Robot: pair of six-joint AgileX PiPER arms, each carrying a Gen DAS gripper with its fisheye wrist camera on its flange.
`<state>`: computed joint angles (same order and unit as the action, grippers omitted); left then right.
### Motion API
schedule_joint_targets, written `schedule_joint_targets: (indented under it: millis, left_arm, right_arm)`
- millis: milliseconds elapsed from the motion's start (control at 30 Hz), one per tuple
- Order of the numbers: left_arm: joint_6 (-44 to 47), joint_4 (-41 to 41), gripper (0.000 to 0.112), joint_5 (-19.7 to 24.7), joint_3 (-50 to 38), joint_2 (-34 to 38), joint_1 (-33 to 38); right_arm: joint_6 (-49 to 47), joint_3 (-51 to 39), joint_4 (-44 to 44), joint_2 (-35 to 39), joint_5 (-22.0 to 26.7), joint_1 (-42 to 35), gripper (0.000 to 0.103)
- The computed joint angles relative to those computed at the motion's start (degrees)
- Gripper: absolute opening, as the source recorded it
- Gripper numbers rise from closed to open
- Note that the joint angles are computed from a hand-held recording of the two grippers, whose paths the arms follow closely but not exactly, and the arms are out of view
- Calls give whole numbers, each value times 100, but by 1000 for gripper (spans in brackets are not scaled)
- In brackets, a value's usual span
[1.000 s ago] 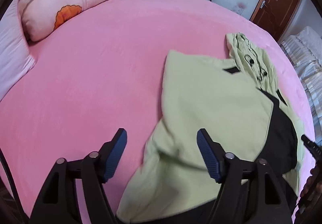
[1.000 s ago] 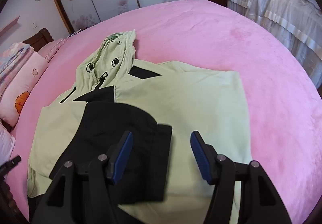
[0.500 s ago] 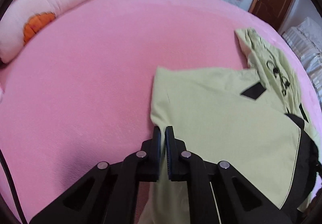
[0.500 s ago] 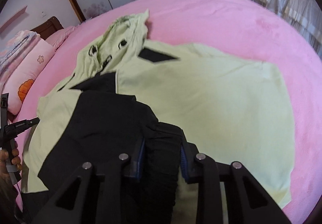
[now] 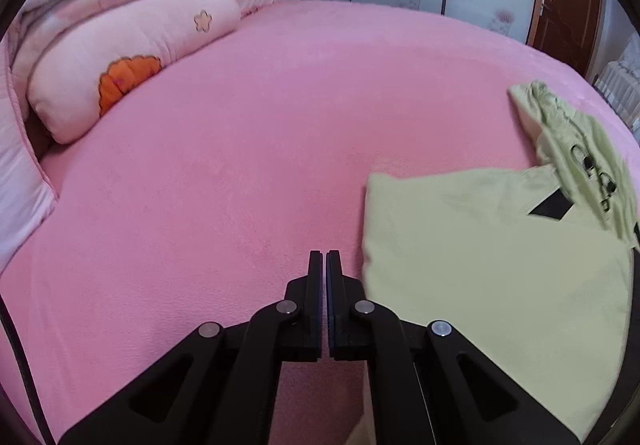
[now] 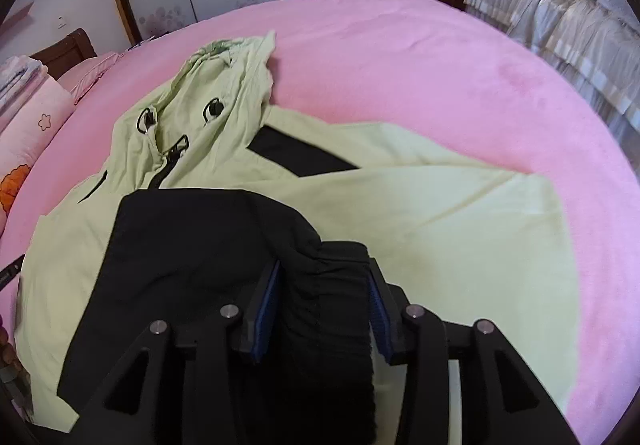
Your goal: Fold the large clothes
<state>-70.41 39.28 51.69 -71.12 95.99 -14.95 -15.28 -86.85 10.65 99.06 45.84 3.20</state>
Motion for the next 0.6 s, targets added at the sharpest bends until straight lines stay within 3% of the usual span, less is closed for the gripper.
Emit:
schedule_joint_targets:
  millis: [167,300,467,600]
  left_arm:
    - [39,-409,5,101,-347,-377,-493]
    - [258,-1005,7,70,-558,-248,-1035]
    - [-176,-1193,7,101,-175,-100,-1765]
    - [-1012,-758,7,469,635,-687,-2401]
  right_arm:
    - [-638,791,608,-1091,-128,-195,44]
    - [-1102,1393,1047,-1825,-45,-123,44]
    - [-1008,1942,996,-2430,119,318,44]
    - [-1241,2413,1089,-2918,288,404,44]
